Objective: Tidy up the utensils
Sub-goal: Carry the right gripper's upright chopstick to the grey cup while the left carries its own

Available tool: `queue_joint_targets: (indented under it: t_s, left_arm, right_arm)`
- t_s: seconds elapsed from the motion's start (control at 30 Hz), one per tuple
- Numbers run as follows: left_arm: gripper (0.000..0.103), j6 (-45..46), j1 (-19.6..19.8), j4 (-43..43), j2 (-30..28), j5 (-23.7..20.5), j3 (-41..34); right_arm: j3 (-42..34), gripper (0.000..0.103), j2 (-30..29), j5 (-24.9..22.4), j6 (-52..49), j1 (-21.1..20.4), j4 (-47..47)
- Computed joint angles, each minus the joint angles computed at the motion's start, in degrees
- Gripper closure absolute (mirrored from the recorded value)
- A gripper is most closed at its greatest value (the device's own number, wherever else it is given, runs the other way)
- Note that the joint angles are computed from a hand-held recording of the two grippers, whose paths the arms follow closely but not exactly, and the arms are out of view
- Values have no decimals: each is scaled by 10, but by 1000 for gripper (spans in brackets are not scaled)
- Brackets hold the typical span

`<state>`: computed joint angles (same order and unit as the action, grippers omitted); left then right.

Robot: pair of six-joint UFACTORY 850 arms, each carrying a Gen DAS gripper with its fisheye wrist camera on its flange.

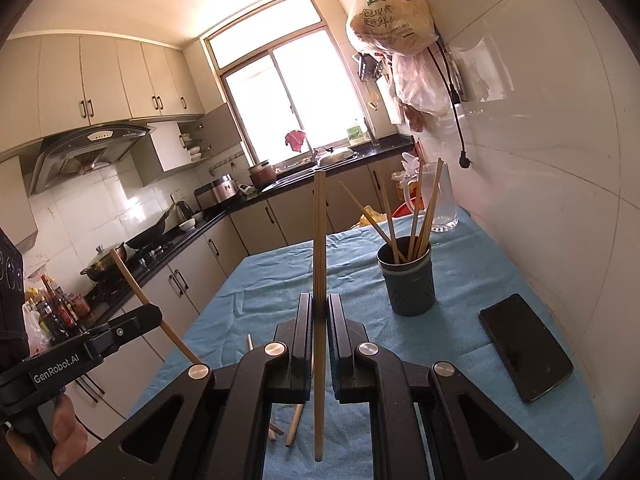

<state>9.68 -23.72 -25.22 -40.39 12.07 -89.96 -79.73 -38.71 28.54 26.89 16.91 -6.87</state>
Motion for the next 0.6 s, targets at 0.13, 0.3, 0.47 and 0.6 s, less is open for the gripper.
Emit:
queue_joint_targets:
  t_s: [0.13, 0.3, 0.47, 0.6]
  left_arm:
    - [97, 4, 0, -3, -4, -3, -4]
    - [97, 11, 4, -7, -19, -21, -26]
    - [97, 13, 9, -9, -42, -48, -65]
    - [97, 78, 12, -66, -68, -80, -116]
  right_arm:
    - [-1, 96, -1, -2, 3, -2, 1]
    - [-6, 96, -5, -8, 13, -4, -3]
    - [-22, 96, -12, -22, 34, -12, -11]
    - [-38, 96, -18, -34, 56, -22, -24]
